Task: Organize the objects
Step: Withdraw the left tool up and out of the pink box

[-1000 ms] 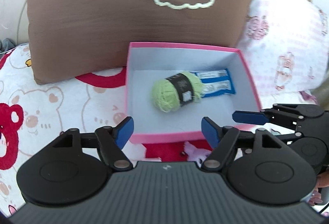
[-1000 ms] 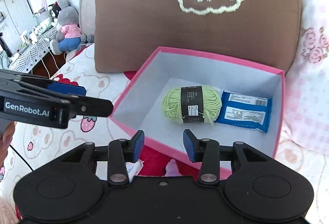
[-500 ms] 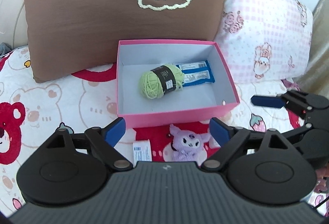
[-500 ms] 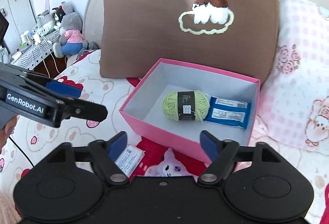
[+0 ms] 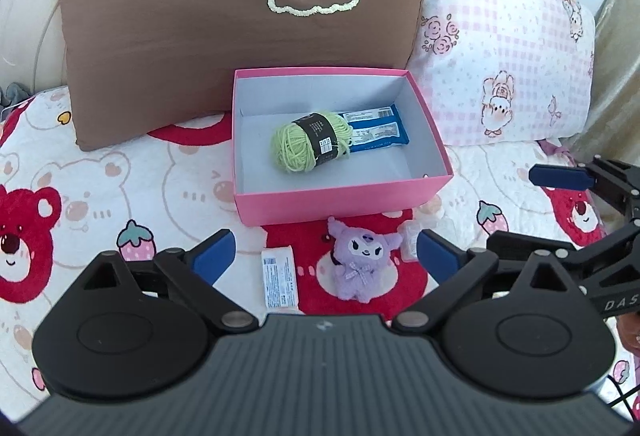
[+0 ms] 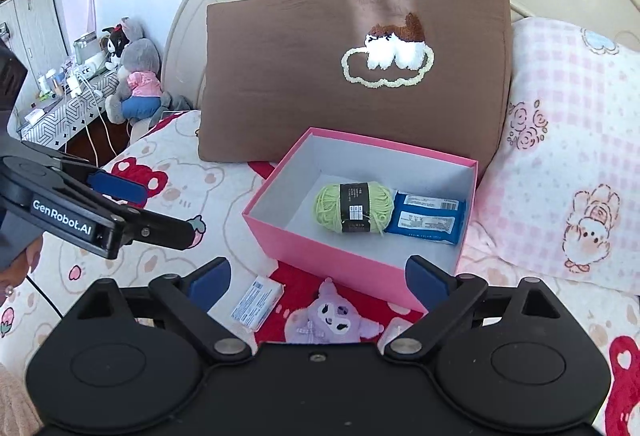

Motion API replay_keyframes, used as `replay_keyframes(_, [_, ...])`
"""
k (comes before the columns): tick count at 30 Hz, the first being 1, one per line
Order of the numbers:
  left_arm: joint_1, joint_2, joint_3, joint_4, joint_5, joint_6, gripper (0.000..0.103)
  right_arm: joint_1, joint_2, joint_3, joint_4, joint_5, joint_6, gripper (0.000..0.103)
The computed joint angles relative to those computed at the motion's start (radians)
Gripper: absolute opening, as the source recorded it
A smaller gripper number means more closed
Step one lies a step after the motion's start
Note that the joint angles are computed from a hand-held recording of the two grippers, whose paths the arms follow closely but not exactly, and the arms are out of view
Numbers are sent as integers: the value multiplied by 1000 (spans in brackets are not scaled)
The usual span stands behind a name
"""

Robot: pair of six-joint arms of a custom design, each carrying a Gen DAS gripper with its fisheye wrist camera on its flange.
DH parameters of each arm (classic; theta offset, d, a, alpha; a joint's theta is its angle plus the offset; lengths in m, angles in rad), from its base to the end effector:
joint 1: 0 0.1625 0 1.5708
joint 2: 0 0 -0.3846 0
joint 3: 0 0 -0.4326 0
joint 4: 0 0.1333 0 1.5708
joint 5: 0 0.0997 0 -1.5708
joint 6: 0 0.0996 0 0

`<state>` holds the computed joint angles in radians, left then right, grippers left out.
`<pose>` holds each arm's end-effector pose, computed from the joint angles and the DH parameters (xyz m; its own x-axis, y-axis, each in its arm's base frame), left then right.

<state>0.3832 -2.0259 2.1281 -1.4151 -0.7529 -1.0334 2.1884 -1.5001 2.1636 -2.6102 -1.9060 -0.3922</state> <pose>-0.2386 -0.3183 0.3725 -0.8129 0.0497 -0.5803 0.3877 0.7896 -0.4756 0.3688 -0.3455 0.2288 -0.5702 -0.7042 0.4231 -0.8187 0.5294 -0.2223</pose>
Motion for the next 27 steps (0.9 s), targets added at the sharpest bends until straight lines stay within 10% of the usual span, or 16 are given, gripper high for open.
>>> replay_keyframes(27, [-93, -181, 110, 128, -120, -90, 102, 15, -189, 195, 44, -6, -197, 96])
